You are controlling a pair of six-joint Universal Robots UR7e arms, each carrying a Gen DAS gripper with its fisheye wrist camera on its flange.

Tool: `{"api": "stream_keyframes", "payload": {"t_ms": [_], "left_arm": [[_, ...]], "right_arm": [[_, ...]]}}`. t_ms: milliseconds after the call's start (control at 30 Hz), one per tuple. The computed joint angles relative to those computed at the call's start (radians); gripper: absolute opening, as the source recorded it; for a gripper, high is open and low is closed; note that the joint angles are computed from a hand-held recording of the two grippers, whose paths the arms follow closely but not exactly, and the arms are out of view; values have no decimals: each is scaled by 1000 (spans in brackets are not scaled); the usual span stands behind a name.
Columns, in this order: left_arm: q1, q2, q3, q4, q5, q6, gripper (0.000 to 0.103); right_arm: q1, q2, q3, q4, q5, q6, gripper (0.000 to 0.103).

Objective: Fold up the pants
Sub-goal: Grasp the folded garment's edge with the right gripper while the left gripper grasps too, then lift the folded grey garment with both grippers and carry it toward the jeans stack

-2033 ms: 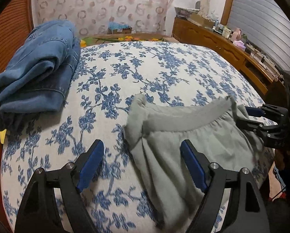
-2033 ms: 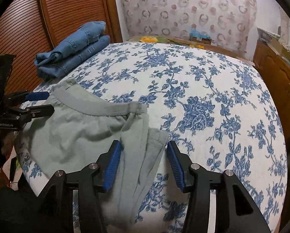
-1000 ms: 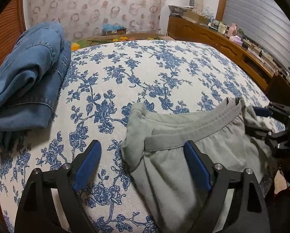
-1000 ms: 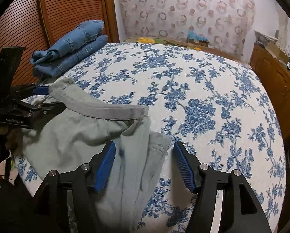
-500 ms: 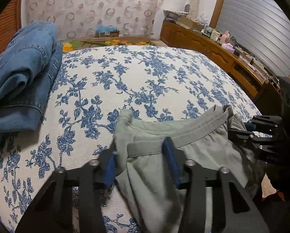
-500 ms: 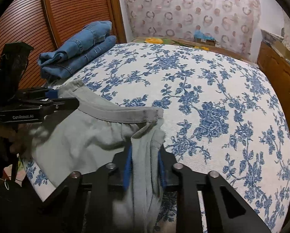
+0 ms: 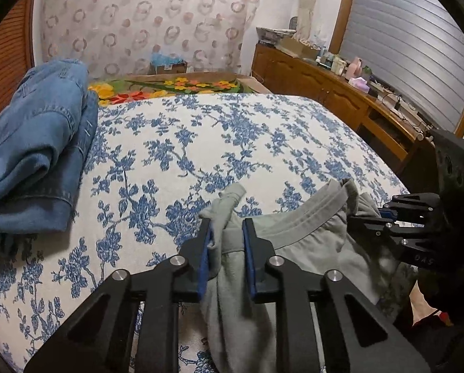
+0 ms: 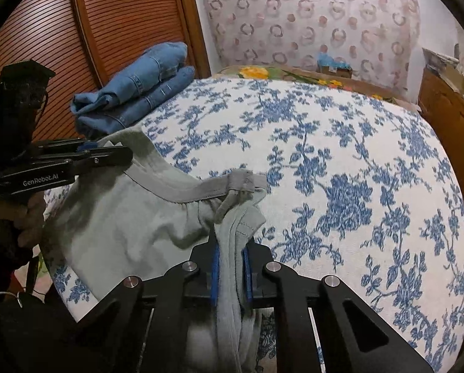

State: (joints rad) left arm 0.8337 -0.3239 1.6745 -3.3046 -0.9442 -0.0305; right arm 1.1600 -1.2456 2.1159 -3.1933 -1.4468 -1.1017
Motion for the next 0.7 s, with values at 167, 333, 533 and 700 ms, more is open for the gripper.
{"api": "stream_keyframes", "payload": {"t_ms": [167, 333, 533, 700], "left_arm": [[-6, -9, -16, 17, 2, -1, 19], [-11, -16, -41, 19, 10, 13, 19], [-13, -21, -85, 25, 26, 39, 19], [-15, -19, -126, 9, 40, 78, 19]], "right_arm": [[5, -30, -3, 33, 29, -7, 12], [21, -45, -29, 59, 45, 0, 12], [49, -47, -69, 76, 68, 15, 11], [80, -35, -115, 81, 81, 17, 11]]}}
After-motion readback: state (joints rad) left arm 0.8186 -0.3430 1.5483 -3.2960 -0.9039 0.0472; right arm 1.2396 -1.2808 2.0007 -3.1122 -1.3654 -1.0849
